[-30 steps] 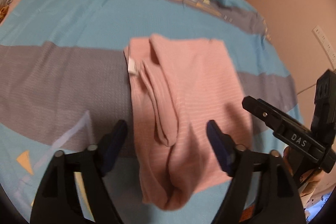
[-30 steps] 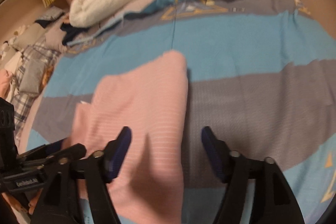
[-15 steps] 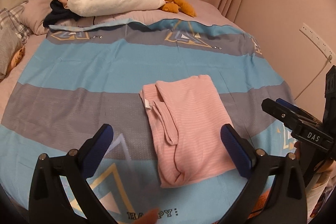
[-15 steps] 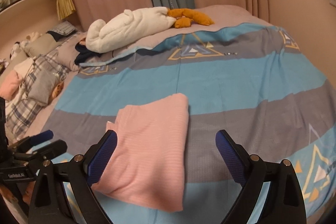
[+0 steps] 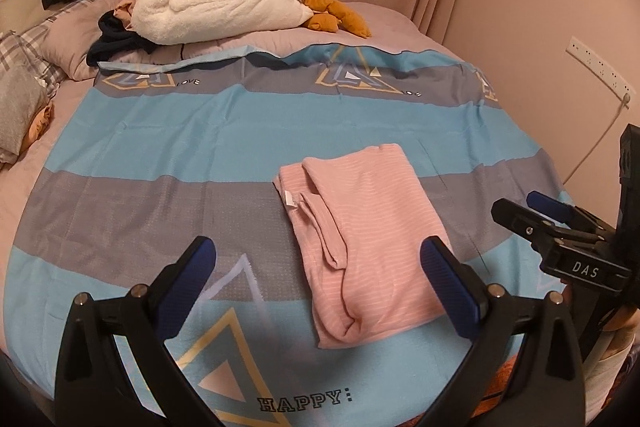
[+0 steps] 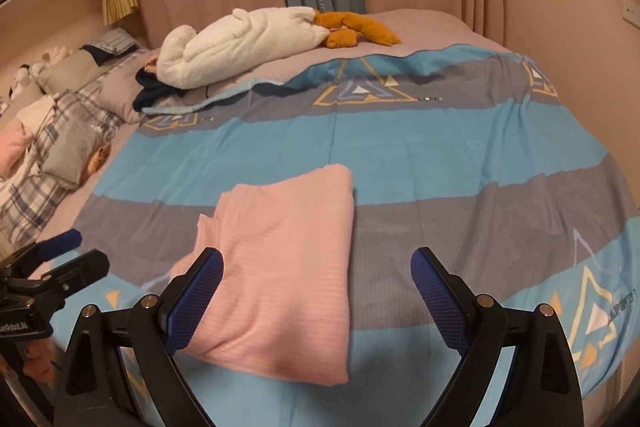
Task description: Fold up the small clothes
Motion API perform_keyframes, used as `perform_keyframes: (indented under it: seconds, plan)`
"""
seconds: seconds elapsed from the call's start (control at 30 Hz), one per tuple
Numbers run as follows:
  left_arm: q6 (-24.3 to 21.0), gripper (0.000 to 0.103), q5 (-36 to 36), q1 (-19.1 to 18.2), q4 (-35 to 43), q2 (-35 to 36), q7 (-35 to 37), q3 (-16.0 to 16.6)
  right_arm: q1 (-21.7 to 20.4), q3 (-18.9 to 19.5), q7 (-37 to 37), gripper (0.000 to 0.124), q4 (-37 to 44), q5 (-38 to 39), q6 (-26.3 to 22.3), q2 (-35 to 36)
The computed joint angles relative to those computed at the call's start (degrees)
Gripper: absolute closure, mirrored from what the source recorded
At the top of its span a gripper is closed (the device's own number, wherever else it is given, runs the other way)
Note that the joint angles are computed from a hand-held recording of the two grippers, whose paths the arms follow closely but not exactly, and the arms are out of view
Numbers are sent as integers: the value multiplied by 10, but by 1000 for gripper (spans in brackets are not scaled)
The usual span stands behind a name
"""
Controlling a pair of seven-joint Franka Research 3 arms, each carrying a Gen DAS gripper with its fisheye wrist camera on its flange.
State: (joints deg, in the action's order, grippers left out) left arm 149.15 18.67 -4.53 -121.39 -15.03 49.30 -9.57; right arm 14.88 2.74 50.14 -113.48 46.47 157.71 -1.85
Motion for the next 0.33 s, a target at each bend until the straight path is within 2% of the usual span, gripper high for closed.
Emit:
perform_keyframes:
  seconds: [0.33]
  plan:
    - [7, 0, -12, -5, -5, -2, 5, 2, 4, 2, 21, 30, -10, -26, 4, -7]
